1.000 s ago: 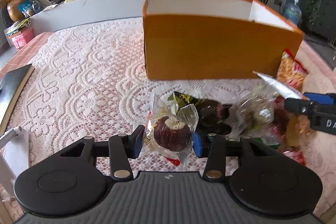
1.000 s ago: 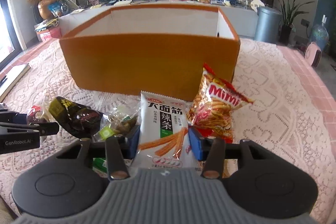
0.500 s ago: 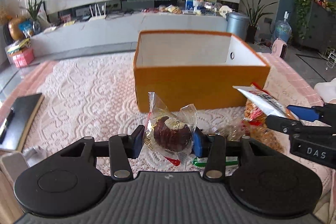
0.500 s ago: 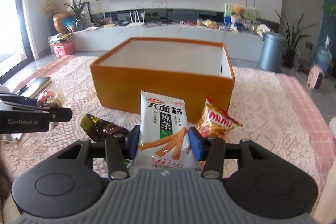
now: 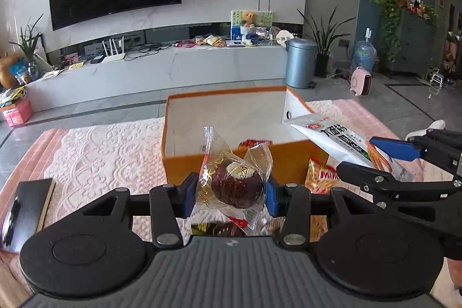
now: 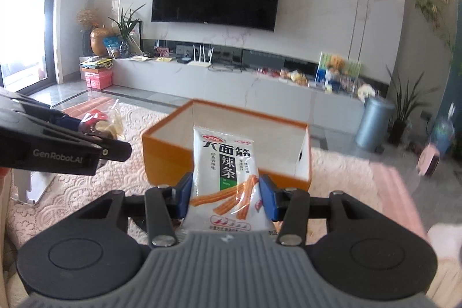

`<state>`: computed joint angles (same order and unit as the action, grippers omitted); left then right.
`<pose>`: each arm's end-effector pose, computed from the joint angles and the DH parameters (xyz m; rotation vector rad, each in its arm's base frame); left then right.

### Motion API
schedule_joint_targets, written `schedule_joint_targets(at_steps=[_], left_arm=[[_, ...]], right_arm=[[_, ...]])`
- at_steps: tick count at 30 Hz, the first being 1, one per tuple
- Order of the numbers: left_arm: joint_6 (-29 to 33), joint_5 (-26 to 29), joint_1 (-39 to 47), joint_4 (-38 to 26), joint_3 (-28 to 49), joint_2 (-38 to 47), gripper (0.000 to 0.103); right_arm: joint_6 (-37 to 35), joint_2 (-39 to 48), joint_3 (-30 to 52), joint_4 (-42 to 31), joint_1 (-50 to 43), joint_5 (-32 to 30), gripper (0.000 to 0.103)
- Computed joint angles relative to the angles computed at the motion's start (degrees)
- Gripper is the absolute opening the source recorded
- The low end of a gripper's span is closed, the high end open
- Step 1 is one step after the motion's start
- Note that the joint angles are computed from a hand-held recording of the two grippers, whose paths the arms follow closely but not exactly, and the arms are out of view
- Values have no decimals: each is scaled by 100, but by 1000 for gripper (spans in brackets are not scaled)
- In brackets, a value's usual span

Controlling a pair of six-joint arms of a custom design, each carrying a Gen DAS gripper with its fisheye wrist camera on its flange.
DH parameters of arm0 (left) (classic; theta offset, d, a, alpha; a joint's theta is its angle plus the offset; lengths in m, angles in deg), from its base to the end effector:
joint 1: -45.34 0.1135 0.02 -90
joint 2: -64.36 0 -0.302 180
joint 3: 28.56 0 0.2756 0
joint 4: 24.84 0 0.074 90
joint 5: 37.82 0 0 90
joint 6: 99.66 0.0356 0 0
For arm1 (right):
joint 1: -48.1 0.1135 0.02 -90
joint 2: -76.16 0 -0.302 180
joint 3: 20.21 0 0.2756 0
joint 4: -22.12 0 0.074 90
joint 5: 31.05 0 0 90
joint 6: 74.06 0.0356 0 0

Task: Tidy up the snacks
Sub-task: 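Carry both snacks over the orange box and open both tools to drop them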

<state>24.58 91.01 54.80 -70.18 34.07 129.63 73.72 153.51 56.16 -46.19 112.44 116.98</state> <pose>0.2375 0.0169 0.2995 0.7620 2.0824 -0.4047 0.1408 0.2233 0.3166 0.0917 2.0949 -0.2263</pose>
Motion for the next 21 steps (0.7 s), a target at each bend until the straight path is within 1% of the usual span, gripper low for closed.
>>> schedule_joint_targets(at_steps=[4,9,15,18,21], left_arm=[[-103,39,-168,102,247,190,52],[-278,-160,-507,265,508,486,52],[-574,-448,-870,724,664,840,52],[-743,-617,-1066,794,858,1115,52],[-849,-613,-1145,711,1133,1431,52]], right_arm=[[-738,-154,147,287,-260,-16,47],[-1662,-262,241,832,-841,-326,47],[-2685,-130,324,1523,-1651,-813,47],[-3004,34,410,1796,-2120,-1225,47],[-3237,228,500,1998,-2545,-1598,47]])
